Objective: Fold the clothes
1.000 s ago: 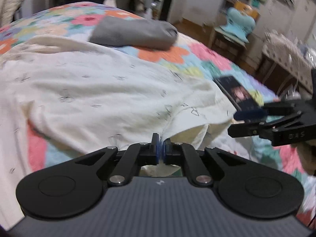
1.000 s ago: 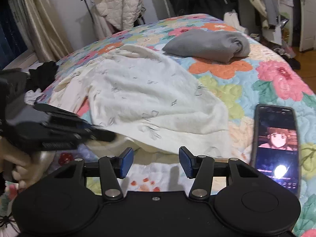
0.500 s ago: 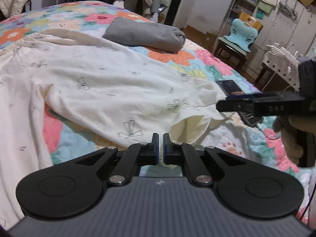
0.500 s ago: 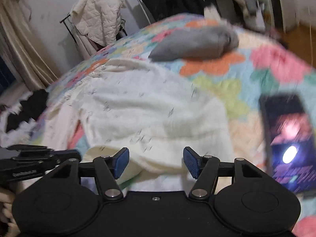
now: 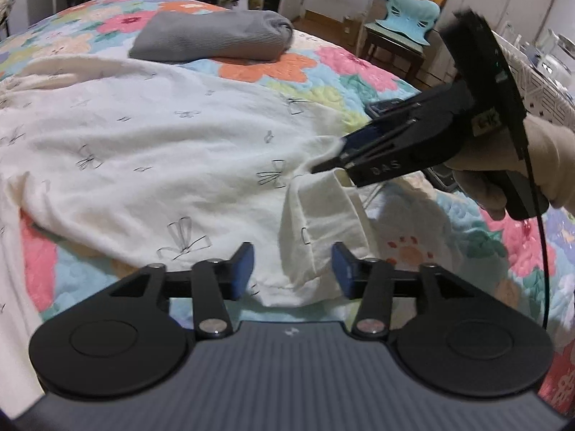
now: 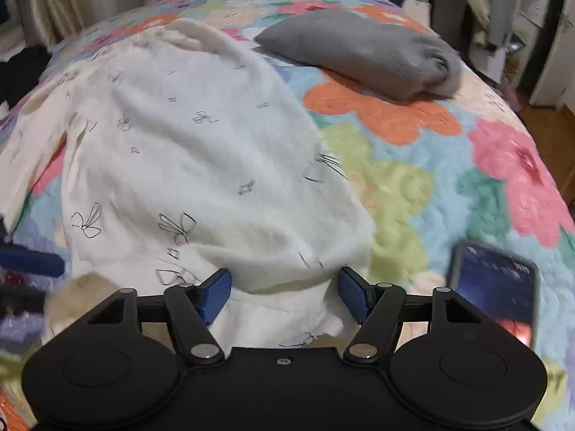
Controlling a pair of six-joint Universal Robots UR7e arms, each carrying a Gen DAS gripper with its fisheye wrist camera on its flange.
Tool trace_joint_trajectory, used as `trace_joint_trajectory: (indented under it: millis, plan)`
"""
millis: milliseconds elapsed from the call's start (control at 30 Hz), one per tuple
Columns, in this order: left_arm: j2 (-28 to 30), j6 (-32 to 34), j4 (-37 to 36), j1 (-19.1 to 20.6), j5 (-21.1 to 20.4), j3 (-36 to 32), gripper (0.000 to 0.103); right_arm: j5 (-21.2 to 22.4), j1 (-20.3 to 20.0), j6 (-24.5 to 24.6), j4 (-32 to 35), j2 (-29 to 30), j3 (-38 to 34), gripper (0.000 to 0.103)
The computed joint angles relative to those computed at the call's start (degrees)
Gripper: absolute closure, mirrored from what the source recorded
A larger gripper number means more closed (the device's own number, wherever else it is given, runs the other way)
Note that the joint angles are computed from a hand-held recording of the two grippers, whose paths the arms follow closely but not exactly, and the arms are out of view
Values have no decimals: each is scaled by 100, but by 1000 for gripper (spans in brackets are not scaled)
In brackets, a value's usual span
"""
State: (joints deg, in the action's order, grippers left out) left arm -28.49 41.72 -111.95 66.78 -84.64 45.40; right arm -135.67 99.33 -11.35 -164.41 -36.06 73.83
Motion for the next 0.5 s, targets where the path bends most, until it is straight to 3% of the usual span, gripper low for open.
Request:
trace_joint_trajectory:
  millis: [67, 133, 300, 500]
  plan:
    - [20, 18, 10, -24, 17, 2, 46, 140, 2, -158, 96, 17, -62, 71]
    - [19, 2, 27, -33, 1, -1, 46, 263, 21, -289, 197, 16, -98, 90]
    - [-126, -319, 175, 18, 162, -171, 48, 332, 198, -795, 116, 132, -323, 94]
    - [-556, -836, -266, 272, 905, -346, 47, 1471, 427, -1096, 455, 346, -913, 94]
